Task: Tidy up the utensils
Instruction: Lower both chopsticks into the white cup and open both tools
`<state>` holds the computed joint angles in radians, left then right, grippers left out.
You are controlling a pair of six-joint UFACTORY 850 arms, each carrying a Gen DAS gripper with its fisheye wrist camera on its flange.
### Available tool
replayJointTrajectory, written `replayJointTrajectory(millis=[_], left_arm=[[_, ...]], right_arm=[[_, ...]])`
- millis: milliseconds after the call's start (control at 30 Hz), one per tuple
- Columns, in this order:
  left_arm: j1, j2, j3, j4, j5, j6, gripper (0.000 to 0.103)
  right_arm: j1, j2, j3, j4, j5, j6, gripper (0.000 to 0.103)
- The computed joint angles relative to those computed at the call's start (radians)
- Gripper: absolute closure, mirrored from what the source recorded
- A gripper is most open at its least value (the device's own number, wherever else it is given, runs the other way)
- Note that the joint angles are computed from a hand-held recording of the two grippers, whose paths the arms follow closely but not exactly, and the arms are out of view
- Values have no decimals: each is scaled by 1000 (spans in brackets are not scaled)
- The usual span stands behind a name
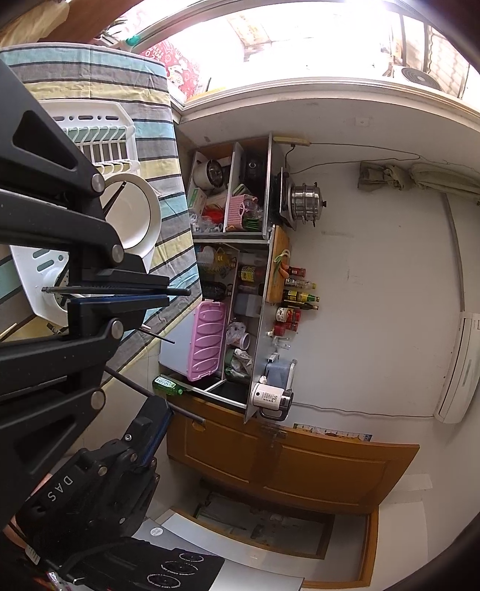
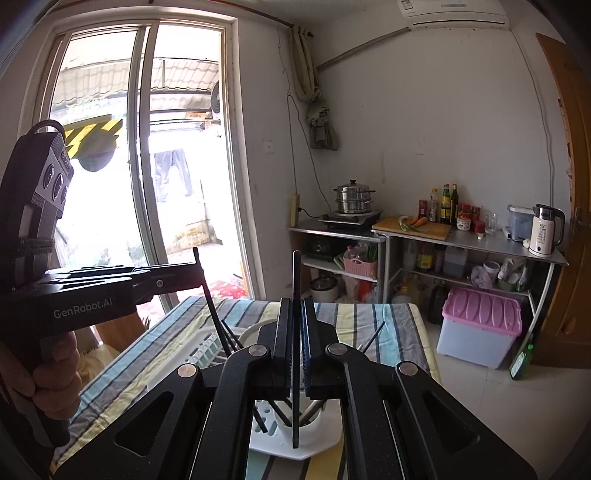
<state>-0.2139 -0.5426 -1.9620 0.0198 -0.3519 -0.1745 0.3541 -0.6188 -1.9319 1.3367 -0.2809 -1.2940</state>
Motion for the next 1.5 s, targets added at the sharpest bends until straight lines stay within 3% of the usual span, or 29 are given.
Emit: replayJointTrajectory(millis=[333,700,933,1300,1500], left_arm=[[19,-110,-130,-84,-43,70,101],[39,-170,-157,-147,-74,101,101],[40,-172,-126,-80,-63,43,101],[46,-145,-80,8,-54,-38,100],[39,-66,42,100,10,-119,99]], right_arm=[[-10,-107,-155,-153,-27,181,99],[-10,-210,-270,-415,-76,458,99],[-14,-245,-292,-533,-103,580,99],[-24,-249,-307,-570,-139,618,97],[-29,-190,-206,-474,-106,525,92]])
